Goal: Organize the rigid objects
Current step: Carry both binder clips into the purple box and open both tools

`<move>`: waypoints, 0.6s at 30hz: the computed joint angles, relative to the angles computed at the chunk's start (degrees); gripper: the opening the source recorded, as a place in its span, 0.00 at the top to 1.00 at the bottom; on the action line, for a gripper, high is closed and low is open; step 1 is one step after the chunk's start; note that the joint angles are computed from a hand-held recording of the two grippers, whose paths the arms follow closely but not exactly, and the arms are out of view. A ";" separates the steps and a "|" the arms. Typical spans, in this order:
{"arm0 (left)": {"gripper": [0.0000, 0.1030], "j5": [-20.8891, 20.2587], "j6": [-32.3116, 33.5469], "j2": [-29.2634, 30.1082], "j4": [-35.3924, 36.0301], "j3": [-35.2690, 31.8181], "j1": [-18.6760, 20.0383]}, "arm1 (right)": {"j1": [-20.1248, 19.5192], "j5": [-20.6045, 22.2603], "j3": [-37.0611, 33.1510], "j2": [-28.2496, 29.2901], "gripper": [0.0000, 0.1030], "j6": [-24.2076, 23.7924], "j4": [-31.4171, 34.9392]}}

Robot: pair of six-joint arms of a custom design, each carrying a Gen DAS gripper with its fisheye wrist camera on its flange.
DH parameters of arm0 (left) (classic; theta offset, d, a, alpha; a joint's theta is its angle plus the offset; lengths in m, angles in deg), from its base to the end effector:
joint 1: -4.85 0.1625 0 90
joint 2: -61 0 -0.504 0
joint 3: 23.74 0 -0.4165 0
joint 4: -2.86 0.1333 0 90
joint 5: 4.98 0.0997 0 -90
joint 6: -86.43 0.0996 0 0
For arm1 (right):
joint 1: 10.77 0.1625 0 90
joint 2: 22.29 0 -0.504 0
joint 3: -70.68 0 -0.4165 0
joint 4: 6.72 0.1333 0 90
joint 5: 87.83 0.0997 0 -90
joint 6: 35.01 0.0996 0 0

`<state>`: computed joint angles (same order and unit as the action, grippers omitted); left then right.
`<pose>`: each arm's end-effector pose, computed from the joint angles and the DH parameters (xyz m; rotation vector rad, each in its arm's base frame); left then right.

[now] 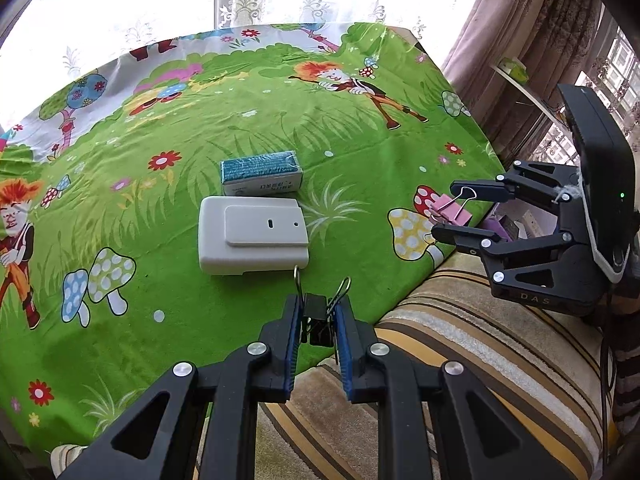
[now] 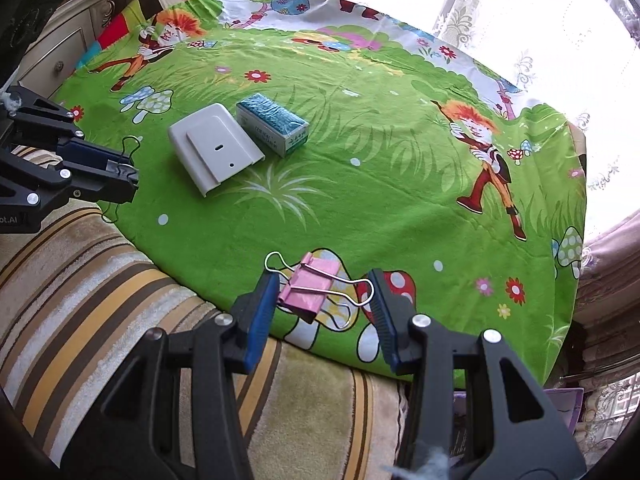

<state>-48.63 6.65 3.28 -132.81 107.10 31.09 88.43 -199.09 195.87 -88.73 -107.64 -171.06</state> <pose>-0.3100 -0.3818 0.0831 -0.0838 2.3507 -0.7725 0.1820 -0.5160 0.2058 1.7066 -2.0744 0.0478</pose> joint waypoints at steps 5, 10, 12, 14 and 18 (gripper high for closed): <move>0.83 0.00 1.74 1.50 -1.06 -1.50 -0.11 | -0.52 0.44 0.60 -1.84 0.52 1.38 -2.22; 0.83 0.24 3.70 3.20 -1.90 -3.47 -0.37 | -1.57 0.66 0.64 -3.94 0.52 3.51 -2.96; 0.83 0.33 4.97 4.09 -2.50 -4.45 -0.44 | -2.20 1.67 0.09 -5.30 0.52 4.83 -0.94; 0.82 0.32 6.47 4.99 -3.66 -5.39 -0.52 | -2.85 2.26 -0.05 -6.52 0.52 5.43 -0.43; 0.83 -0.34 10.42 7.19 -9.23 -6.94 -0.45 | -4.68 2.96 -0.93 -8.92 0.52 7.67 2.04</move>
<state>-48.97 17.07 10.47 -142.04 100.16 30.64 83.75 -196.13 194.93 -97.65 -99.97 -169.02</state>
